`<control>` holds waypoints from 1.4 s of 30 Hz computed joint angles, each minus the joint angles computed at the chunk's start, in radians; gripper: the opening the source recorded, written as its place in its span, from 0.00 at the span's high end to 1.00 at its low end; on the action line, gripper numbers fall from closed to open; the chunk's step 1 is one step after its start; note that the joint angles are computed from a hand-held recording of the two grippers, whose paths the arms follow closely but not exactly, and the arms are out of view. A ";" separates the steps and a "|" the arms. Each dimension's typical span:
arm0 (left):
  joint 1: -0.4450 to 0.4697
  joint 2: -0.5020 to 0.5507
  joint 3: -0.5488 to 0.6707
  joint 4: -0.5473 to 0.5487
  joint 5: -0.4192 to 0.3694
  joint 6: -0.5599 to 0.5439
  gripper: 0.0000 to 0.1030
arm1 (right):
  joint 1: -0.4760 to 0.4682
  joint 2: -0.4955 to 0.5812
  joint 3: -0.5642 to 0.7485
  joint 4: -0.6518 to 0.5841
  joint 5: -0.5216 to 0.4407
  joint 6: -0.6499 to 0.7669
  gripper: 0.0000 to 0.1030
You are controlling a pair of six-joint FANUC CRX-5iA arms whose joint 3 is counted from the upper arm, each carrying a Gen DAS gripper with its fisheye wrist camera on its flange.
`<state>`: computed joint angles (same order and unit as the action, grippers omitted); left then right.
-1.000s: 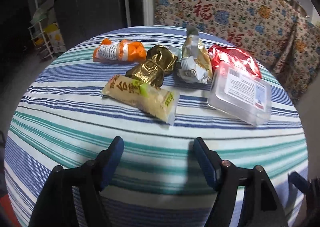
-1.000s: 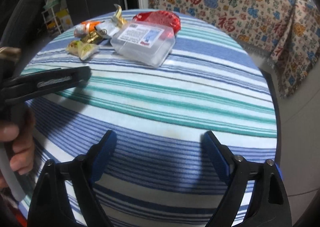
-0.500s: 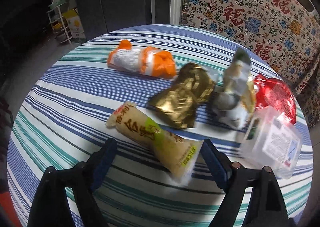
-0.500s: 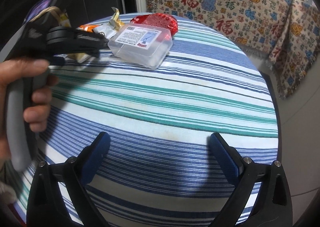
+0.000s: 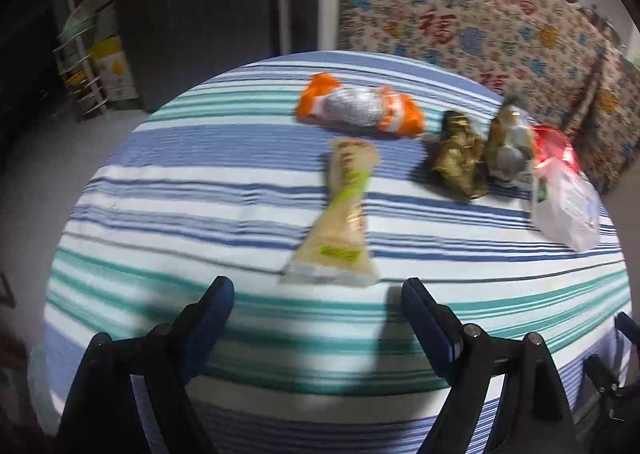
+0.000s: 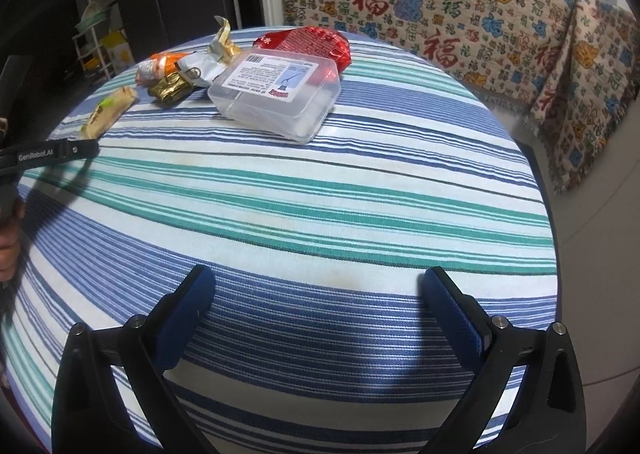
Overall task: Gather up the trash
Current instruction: 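Grasp the clear plastic box with the right tool while the left tool grasps the yellow snack bar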
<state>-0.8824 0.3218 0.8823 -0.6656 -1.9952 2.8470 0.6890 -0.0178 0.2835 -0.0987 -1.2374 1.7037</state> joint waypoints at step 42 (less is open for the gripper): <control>0.016 -0.037 -0.057 0.003 0.050 -0.125 0.16 | 0.089 0.220 0.270 -0.072 -0.068 0.104 0.00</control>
